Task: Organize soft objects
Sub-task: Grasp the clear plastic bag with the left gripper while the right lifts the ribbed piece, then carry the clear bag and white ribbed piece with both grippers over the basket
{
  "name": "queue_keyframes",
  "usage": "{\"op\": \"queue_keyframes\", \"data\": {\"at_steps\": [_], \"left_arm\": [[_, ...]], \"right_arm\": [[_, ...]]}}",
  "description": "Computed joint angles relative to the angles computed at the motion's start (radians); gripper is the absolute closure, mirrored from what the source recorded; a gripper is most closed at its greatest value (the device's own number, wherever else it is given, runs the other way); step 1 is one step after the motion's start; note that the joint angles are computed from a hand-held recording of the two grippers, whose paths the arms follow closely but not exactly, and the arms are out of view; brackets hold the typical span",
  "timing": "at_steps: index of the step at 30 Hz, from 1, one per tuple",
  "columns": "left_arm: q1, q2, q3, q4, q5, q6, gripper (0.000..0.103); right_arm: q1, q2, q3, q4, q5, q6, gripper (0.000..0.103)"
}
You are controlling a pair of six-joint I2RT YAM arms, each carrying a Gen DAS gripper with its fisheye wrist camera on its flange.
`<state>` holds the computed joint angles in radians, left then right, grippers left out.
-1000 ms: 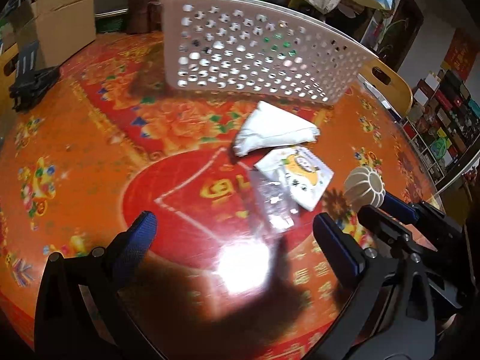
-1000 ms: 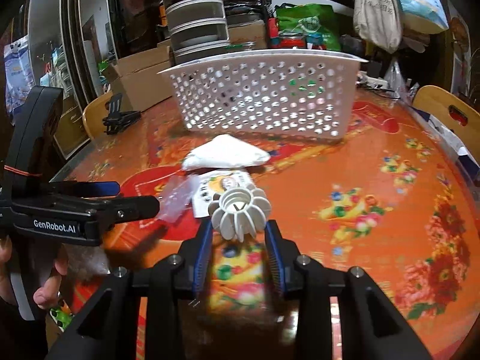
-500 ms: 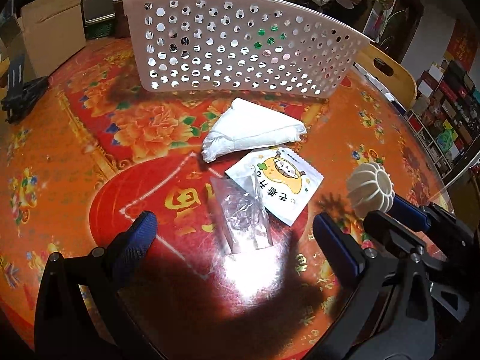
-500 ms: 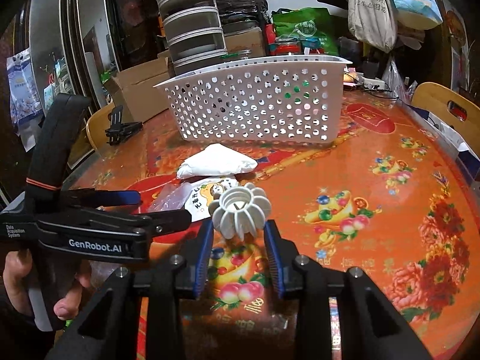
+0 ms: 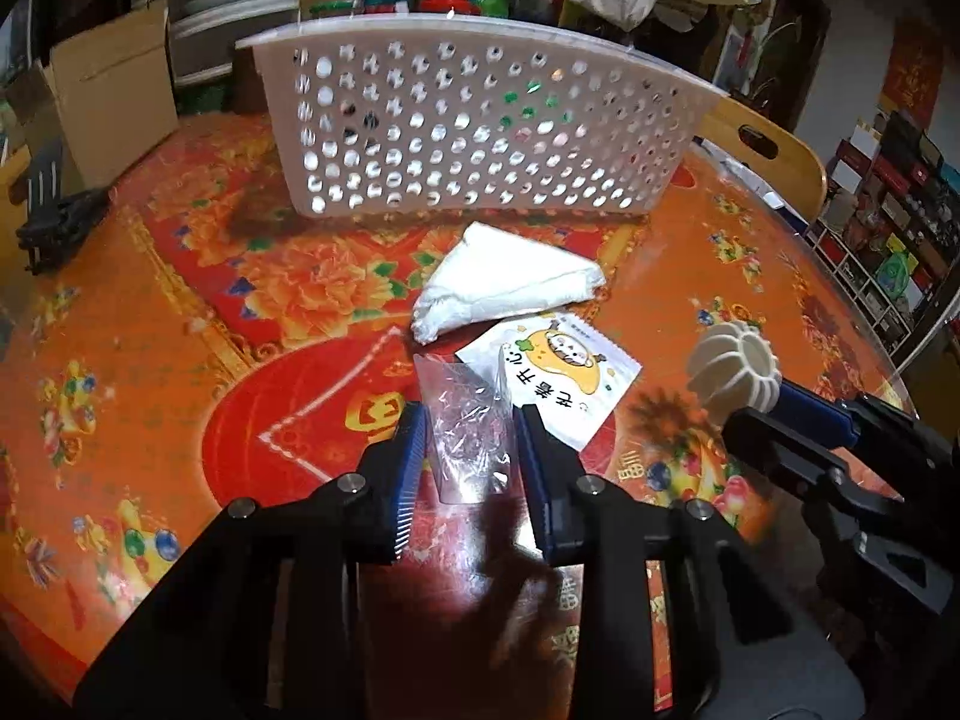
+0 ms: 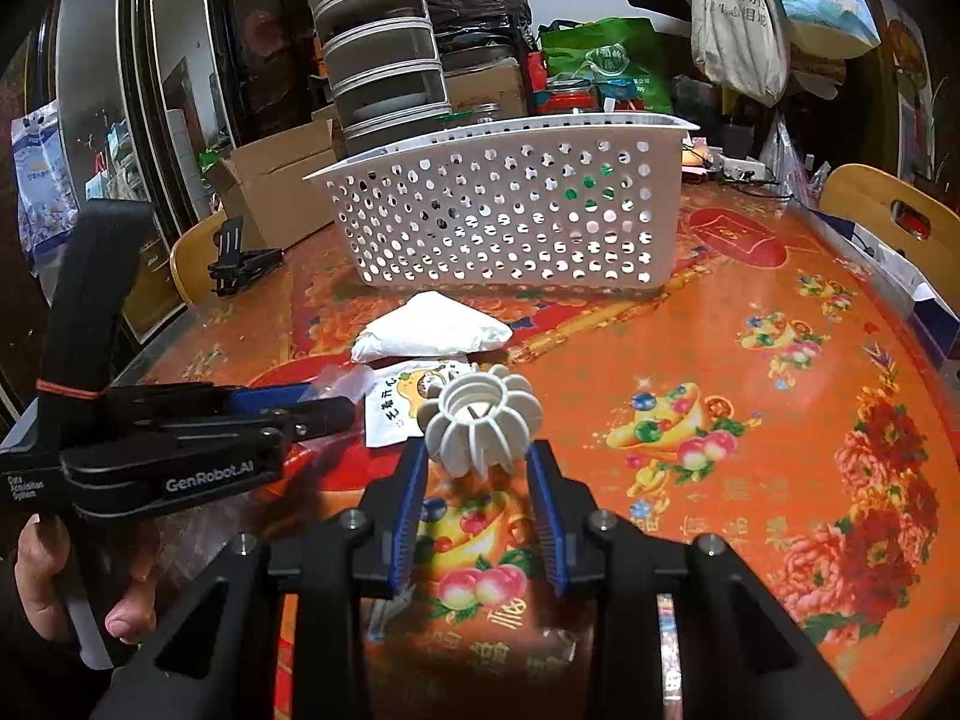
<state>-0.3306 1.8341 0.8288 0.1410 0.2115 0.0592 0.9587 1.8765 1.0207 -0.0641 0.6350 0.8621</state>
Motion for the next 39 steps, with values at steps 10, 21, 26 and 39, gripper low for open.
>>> {"op": "queue_keyframes", "data": {"at_steps": [10,21,26,39], "left_arm": [[0.059,-0.102,-0.058,0.018,0.063,0.038,0.075],[0.129,-0.222,0.040,-0.122,0.119,0.094,0.075],[0.143,-0.233,0.147,-0.209,0.131,0.115,0.075],[0.115,-0.023,0.628,-0.499,0.089,0.116,0.075]], "right_arm": [[0.001,-0.020,0.038,-0.089,0.042,0.007,0.070],[-0.025,-0.109,0.158,-0.271,0.135,-0.110,0.070],[-0.061,-0.133,0.239,-0.334,0.158,-0.196,0.070],[-0.188,-0.123,0.413,-0.382,0.097,-0.361,0.070]]}}
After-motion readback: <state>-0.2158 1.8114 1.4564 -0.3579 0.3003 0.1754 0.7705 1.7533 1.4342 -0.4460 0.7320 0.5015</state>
